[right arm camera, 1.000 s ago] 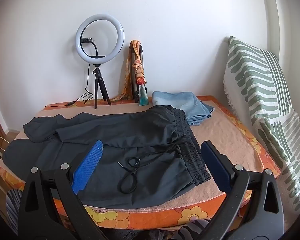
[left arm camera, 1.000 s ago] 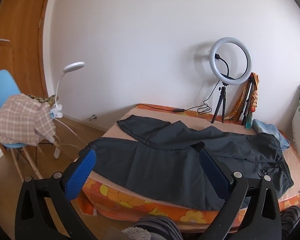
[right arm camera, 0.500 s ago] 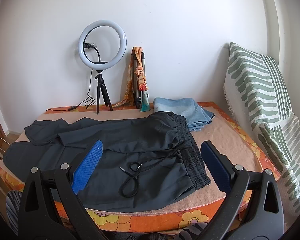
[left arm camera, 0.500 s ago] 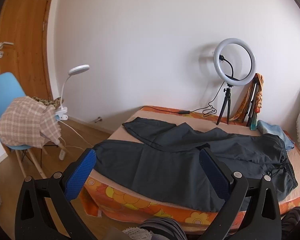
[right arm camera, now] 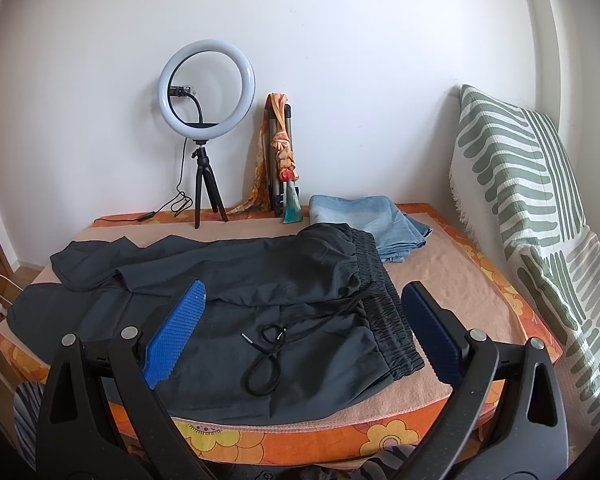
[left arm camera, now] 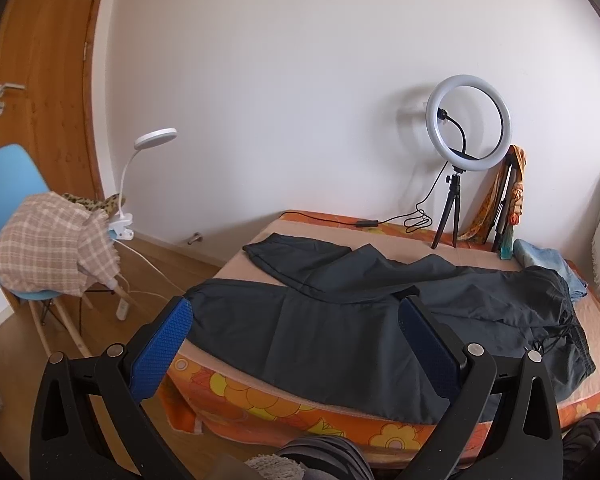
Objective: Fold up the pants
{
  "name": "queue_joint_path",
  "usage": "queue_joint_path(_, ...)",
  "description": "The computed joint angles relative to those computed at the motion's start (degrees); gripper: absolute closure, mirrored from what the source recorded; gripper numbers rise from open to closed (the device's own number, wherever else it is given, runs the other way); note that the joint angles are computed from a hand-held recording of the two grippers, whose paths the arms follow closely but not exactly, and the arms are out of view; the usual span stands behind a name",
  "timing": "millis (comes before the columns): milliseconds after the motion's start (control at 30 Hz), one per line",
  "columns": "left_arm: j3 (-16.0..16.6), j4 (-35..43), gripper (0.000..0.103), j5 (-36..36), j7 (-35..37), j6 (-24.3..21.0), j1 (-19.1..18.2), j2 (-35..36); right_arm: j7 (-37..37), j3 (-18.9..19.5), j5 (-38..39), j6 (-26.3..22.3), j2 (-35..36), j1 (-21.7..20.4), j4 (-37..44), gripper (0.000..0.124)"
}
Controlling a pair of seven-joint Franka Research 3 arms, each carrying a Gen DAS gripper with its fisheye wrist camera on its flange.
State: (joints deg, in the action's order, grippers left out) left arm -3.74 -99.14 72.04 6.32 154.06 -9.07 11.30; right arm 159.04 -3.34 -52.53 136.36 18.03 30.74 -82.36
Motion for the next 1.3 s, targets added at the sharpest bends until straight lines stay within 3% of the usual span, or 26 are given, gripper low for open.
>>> queue_joint_path(1300,0.2,0.5,0.001,-0.8,1.3,0.6,-0.4,0.5,0.5,0.3,-0.2,1.1,-0.6,-0.5,-1.5,0.024)
